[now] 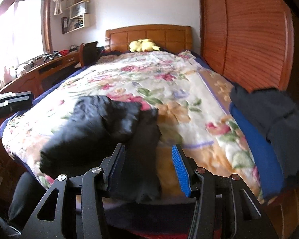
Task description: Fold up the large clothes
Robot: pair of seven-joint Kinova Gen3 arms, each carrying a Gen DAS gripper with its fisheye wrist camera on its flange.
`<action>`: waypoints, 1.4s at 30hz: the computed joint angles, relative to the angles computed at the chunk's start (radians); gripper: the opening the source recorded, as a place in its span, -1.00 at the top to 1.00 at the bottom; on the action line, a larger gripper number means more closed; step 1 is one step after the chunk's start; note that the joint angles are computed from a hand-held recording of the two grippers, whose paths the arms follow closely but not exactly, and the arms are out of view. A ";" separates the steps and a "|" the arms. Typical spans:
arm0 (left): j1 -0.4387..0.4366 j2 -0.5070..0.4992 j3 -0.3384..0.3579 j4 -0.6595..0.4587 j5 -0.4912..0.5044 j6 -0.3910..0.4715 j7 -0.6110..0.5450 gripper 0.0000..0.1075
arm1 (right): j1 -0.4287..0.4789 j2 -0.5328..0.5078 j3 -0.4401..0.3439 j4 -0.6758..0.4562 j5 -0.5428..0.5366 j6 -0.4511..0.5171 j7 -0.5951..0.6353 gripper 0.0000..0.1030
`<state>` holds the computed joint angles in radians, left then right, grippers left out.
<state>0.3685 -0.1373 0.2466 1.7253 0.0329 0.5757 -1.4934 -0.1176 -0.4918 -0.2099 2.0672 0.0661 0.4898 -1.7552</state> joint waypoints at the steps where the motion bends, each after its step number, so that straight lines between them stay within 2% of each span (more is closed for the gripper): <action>1: -0.003 -0.012 -0.013 0.017 0.008 -0.005 -0.009 0.03 | 0.006 0.009 -0.018 -0.012 0.004 -0.003 -0.005 0.02; 3: -0.012 -0.050 -0.058 0.066 0.044 -0.016 -0.043 -0.29 | 0.009 0.020 -0.032 -0.022 0.008 -0.005 -0.006 0.02; 6: -0.032 -0.092 -0.111 0.125 0.096 -0.017 -0.089 -0.38 | 0.006 0.062 -0.072 -0.066 0.032 -0.002 -0.020 0.02; 10: -0.081 -0.142 -0.136 0.192 0.112 -0.025 -0.099 -0.38 | -0.012 0.139 -0.107 -0.126 0.059 -0.007 -0.030 0.01; 16: -0.123 -0.197 -0.188 0.263 0.138 -0.043 -0.123 -0.38 | -0.087 0.258 -0.071 -0.235 0.075 0.058 -0.014 0.00; 23: -0.155 -0.235 -0.235 0.319 0.159 -0.048 -0.165 -0.38 | -0.153 0.354 -0.047 -0.347 0.144 0.186 -0.053 -0.01; 26: -0.161 -0.247 -0.252 0.334 0.169 -0.047 -0.183 -0.38 | -0.185 0.359 -0.007 -0.352 0.115 0.189 -0.036 -0.07; 30: -0.180 -0.261 -0.248 0.351 0.166 -0.050 -0.187 -0.38 | -0.194 0.381 -0.010 -0.371 0.130 0.218 -0.057 -0.17; 34: -0.172 -0.274 -0.272 0.365 0.180 -0.050 -0.208 -0.38 | -0.212 0.428 0.002 -0.400 0.137 0.279 -0.061 -0.21; 42: -0.169 -0.270 -0.286 0.381 0.207 -0.048 -0.233 -0.38 | -0.221 0.471 0.047 -0.413 0.058 0.291 -0.028 -0.27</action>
